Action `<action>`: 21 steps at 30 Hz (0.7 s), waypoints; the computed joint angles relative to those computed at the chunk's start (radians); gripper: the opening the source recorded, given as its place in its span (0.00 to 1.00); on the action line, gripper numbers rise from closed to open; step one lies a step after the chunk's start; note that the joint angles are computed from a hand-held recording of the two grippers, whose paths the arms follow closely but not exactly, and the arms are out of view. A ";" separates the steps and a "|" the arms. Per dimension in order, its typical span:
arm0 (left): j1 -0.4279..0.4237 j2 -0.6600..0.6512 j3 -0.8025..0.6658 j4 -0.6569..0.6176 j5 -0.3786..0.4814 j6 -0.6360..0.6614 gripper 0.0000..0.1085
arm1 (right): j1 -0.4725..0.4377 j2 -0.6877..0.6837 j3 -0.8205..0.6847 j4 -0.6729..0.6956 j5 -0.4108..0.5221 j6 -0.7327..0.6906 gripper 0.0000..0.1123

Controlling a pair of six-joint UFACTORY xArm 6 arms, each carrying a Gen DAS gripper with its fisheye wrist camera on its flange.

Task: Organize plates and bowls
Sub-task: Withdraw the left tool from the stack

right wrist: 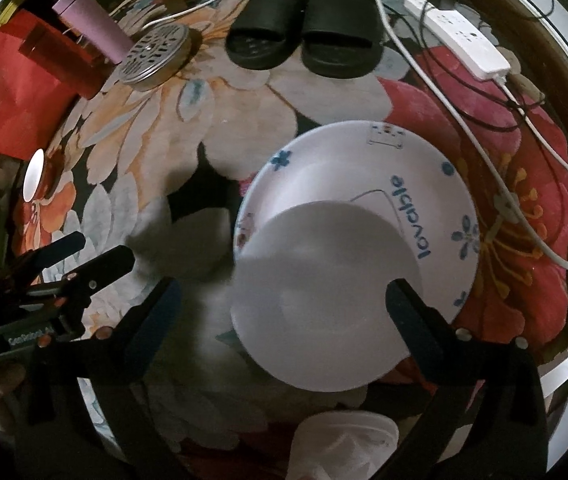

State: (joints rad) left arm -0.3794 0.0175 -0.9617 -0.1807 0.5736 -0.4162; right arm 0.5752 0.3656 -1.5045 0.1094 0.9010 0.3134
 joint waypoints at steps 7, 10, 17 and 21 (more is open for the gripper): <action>0.039 -0.045 0.064 0.000 -0.017 0.002 0.93 | 0.030 0.046 -0.062 0.000 0.017 -0.008 0.91; 0.056 -0.064 0.090 0.000 -0.023 0.001 0.93 | 0.045 0.065 -0.088 0.004 0.026 -0.015 0.91; 0.096 -0.110 0.149 0.010 -0.033 -0.001 0.93 | 0.079 0.096 -0.131 0.010 0.035 -0.030 0.91; 0.119 -0.130 0.178 0.012 -0.037 0.001 0.93 | 0.092 0.118 -0.159 0.013 0.048 -0.039 0.91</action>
